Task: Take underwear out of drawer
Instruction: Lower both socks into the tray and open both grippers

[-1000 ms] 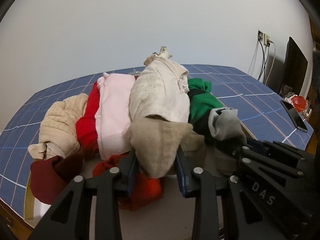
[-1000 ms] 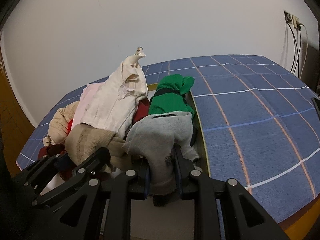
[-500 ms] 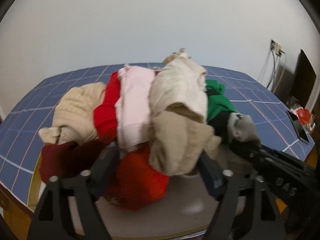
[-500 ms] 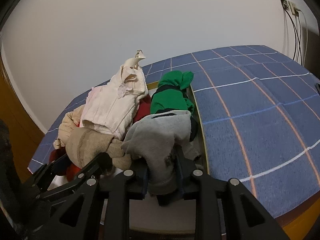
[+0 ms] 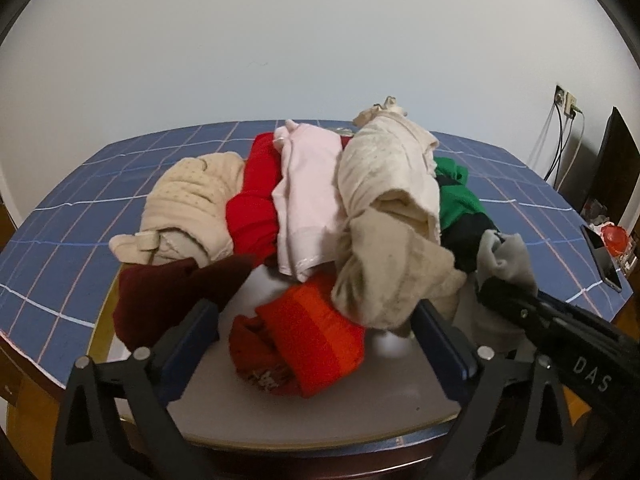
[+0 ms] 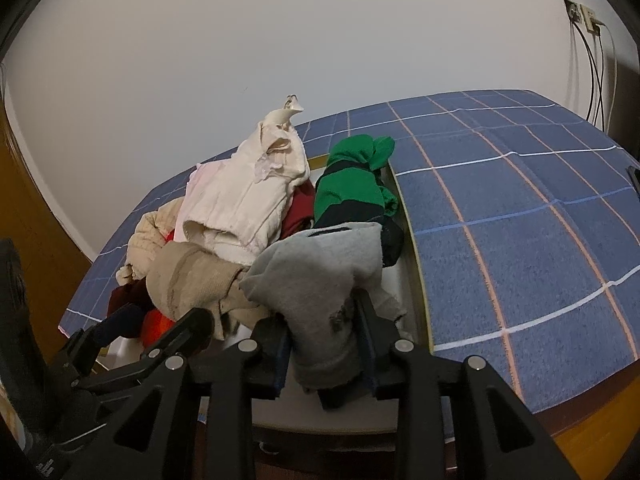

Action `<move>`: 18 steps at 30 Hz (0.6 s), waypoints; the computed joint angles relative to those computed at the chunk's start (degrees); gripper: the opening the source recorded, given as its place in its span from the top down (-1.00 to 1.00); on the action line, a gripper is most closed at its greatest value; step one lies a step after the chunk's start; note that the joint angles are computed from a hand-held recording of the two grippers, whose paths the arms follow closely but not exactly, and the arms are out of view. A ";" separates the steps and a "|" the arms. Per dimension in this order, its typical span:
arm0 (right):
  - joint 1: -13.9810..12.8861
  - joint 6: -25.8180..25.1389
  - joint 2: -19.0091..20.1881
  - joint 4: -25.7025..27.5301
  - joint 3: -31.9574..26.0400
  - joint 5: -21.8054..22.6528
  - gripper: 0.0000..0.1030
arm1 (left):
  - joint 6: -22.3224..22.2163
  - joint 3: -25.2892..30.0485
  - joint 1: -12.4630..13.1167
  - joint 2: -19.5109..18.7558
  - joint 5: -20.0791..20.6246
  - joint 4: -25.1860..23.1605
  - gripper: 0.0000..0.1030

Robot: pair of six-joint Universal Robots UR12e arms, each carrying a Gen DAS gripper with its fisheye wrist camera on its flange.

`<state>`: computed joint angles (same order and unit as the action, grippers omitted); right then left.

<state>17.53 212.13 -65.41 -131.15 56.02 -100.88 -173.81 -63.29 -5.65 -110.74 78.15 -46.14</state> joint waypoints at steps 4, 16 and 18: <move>-0.06 0.10 -0.12 0.17 0.13 0.59 0.37 | 0.29 -0.72 0.15 0.52 -0.04 0.09 -0.92; 0.23 -0.73 -0.91 -0.02 1.13 1.23 0.11 | 2.56 -2.28 0.33 1.63 1.58 0.14 -0.93; 0.36 -0.39 -1.54 -1.67 2.19 1.77 -0.20 | 3.26 -2.68 0.27 1.86 1.89 0.38 -0.96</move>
